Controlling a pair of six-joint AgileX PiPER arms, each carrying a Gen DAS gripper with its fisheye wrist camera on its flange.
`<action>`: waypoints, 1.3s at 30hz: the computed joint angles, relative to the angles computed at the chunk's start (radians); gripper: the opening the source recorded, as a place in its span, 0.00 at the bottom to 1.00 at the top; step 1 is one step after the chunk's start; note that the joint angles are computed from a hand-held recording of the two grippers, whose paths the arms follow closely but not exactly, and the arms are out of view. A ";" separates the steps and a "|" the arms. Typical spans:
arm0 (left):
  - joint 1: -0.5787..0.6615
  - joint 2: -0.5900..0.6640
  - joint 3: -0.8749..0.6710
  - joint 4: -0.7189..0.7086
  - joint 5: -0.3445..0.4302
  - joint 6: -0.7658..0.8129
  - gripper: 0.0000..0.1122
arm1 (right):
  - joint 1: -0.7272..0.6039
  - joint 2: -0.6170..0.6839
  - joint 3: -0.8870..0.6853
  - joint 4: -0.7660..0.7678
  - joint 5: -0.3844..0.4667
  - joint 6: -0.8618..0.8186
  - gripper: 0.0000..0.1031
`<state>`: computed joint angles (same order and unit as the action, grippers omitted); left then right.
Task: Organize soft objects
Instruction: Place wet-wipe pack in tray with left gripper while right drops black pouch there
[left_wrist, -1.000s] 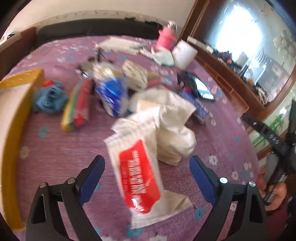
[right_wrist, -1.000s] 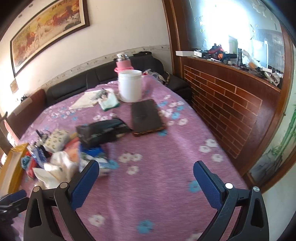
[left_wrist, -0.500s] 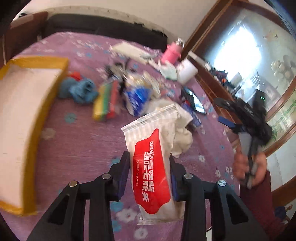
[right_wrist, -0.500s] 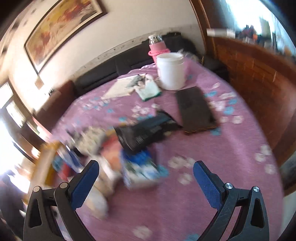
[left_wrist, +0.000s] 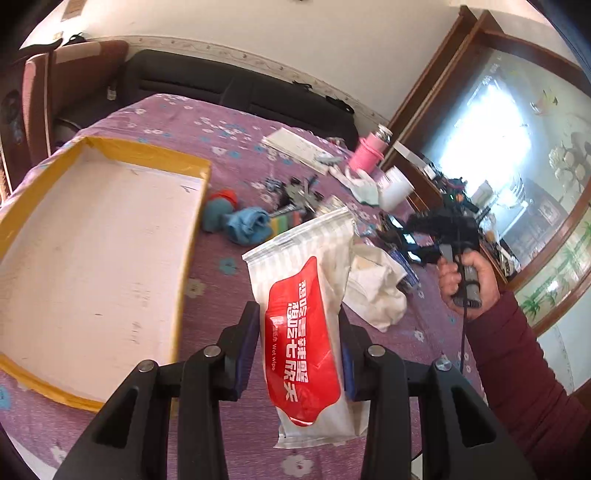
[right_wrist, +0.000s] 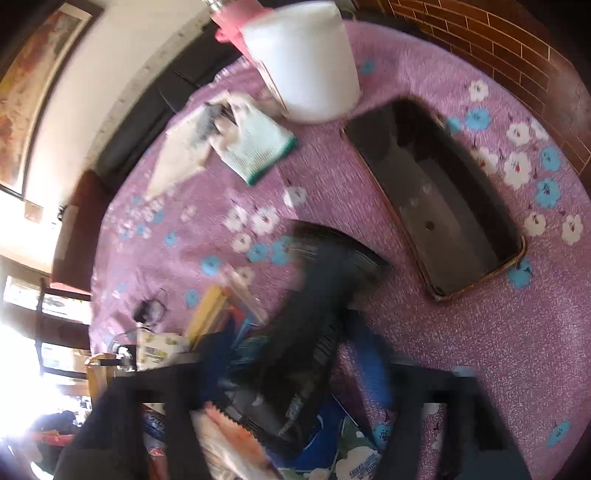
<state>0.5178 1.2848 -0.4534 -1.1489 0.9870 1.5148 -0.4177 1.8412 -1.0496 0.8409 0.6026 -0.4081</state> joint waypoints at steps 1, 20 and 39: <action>0.030 0.005 -0.007 0.009 0.021 0.004 0.33 | -0.002 -0.017 0.018 0.014 -0.013 -0.017 0.30; 0.103 0.370 -0.483 0.099 0.049 -0.238 0.33 | 0.503 -0.364 0.105 0.027 -0.041 0.050 0.28; -0.035 0.769 -0.881 0.106 -0.084 -0.493 0.65 | 0.885 0.252 -0.529 -0.500 -0.132 0.688 0.60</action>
<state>0.4825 2.0535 -1.3343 -1.0430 0.9033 1.0216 0.4676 2.0935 -1.5782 0.3412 0.4707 0.2799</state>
